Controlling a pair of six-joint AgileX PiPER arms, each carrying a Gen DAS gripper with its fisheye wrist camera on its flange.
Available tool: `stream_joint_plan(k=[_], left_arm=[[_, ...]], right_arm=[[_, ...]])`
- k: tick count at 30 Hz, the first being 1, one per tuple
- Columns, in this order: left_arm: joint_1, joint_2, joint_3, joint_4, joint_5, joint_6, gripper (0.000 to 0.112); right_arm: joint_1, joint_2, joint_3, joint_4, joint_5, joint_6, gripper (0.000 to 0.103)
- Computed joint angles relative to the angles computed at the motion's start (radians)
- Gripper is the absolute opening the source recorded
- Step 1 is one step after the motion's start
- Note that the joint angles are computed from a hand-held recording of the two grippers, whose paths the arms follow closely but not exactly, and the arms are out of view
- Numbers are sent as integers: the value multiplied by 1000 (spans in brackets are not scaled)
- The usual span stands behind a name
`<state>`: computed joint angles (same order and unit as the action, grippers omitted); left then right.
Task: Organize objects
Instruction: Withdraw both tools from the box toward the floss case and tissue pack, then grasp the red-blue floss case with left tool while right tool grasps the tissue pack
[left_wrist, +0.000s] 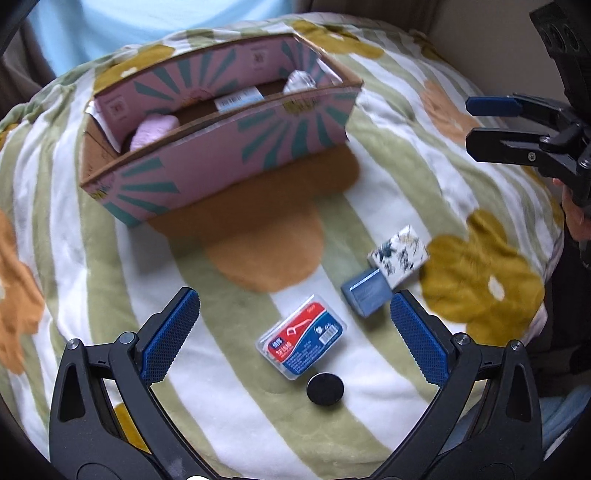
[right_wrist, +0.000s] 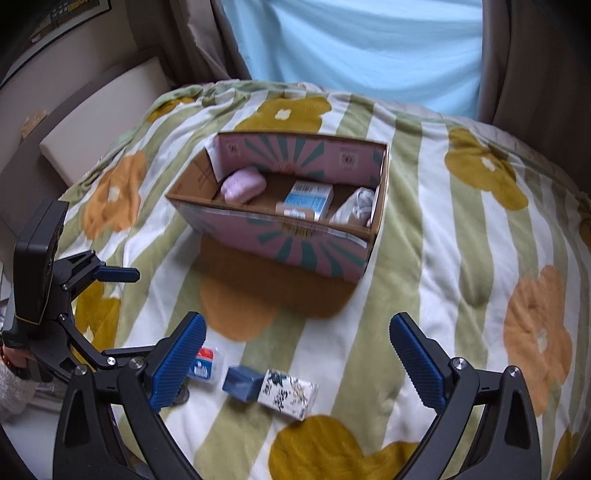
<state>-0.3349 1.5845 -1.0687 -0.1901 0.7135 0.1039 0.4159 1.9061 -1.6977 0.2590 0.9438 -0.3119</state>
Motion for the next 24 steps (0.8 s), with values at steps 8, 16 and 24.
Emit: stream_joint_plan(k=[8,16,24], left_arm=[[1,43,157,-139,-180,158,103],[-15,140,215,-233,-287,304,94],[-57,188,246,-175,-362,296,89]], right_arm=[[10,-57,313,5,-219,-37,99],[56,-38,515,-22,-443,-115,99],[101,7,572,-103,-584,-135,99]])
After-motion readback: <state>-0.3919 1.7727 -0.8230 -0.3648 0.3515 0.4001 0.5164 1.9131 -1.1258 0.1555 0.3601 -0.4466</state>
